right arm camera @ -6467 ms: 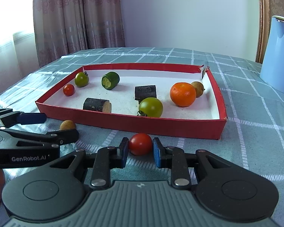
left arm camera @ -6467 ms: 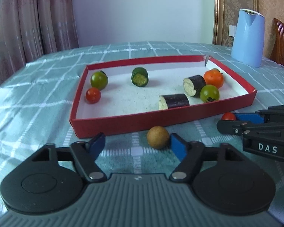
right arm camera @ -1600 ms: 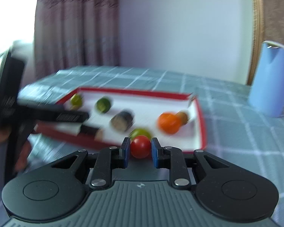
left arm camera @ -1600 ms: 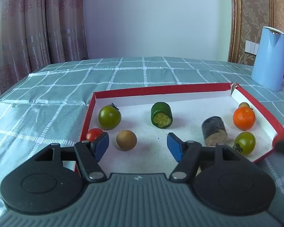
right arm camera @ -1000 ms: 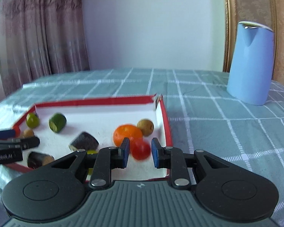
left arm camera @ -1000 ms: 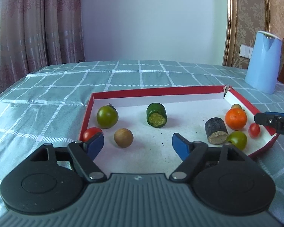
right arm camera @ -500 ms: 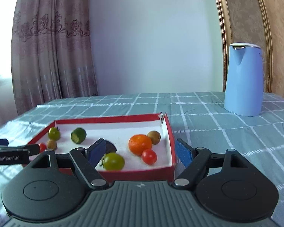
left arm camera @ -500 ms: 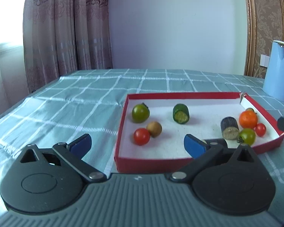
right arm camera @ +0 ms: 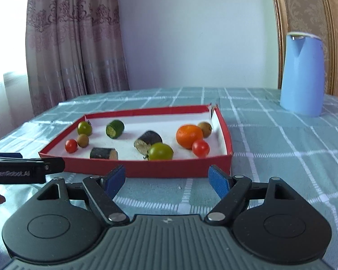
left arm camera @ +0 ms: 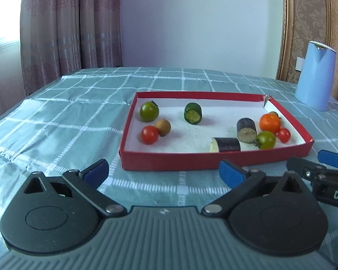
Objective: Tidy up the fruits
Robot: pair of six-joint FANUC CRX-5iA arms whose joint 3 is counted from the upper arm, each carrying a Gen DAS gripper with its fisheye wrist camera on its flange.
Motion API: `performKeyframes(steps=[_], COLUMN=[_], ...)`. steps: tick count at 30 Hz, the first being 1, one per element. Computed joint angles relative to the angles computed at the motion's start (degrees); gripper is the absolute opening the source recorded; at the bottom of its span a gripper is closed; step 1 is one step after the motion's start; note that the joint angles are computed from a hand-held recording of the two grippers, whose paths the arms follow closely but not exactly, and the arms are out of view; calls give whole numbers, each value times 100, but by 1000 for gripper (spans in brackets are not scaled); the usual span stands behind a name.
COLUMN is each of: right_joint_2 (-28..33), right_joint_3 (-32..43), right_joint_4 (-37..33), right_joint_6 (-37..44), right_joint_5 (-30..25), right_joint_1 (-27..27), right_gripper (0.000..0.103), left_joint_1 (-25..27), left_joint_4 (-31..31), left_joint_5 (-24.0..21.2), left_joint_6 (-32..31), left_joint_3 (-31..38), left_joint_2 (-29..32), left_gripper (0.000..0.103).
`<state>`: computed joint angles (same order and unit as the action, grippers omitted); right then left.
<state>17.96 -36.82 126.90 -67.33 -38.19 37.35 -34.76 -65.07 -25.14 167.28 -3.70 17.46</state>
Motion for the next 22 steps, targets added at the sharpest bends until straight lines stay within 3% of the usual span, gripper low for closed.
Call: performKeyframes(steps=[4, 13, 16, 22], right_joint_2=[-8, 50, 74, 107], right_joint_3=[3, 70, 95, 126], right_joint_4=[-115, -474, -502, -780], right_joint_6=[-29, 262, 297, 389], right_joint_5=[117, 109, 68, 6], right_joint_1=[-5, 141, 193, 315], right_gripper=[81, 81, 81, 81], left_joint_1=[-125, -6, -230, -429], left_joint_4=[-95, 190, -347, -670], left_joint_5=[-293, -122, -335, -487], left_joint_6=[162, -183, 308, 467], left_joint_3=[65, 37, 22, -37], left_joint_2=[76, 110, 103, 34], left_gripper=[103, 103, 103, 103])
